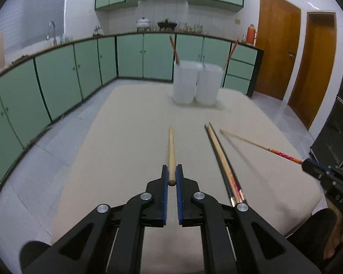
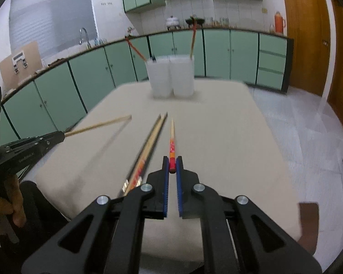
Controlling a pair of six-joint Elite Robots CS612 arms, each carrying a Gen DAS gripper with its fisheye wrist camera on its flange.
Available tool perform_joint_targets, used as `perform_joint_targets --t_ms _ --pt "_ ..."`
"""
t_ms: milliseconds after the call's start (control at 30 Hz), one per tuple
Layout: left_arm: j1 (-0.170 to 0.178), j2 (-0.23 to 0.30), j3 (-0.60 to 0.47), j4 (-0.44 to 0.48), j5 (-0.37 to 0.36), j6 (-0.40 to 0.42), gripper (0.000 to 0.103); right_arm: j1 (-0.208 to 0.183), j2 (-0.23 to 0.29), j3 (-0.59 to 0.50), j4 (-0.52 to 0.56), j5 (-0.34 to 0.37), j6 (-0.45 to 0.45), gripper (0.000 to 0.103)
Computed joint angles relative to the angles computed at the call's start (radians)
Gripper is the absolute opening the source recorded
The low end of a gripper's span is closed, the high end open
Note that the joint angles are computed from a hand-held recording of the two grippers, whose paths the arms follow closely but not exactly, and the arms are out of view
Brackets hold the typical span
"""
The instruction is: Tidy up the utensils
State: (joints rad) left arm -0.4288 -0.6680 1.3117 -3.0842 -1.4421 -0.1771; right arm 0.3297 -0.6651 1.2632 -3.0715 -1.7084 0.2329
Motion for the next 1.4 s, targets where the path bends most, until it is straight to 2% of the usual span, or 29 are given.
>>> perform_joint_targets --t_ms 267,433,733,967,1200,1400 --pt "0.015 -0.018 -0.038 -0.002 -0.032 0.034 0.007 -0.008 -0.012 -0.089 0.028 0.016 -0.083 0.005" --pt "0.032 -0.013 -0.103 0.068 -0.083 0.053 0.007 -0.02 0.013 -0.189 0.116 0.055 -0.116 0.005" --pt "0.058 0.038 -0.268 0.241 -0.161 0.095 0.007 -0.041 0.084 -0.395 0.329 0.101 -0.17 0.005" --pt "0.066 0.086 -0.401 0.351 -0.197 0.14 0.006 -0.044 0.121 -0.514 0.458 0.101 -0.208 0.005" --pt "0.067 0.105 -0.472 0.395 -0.224 0.167 0.006 -0.049 0.134 -0.591 0.54 0.111 -0.231 0.005" --pt "0.063 0.139 -0.581 0.401 -0.221 0.18 0.007 -0.057 0.177 -0.734 0.611 0.129 -0.217 0.005"
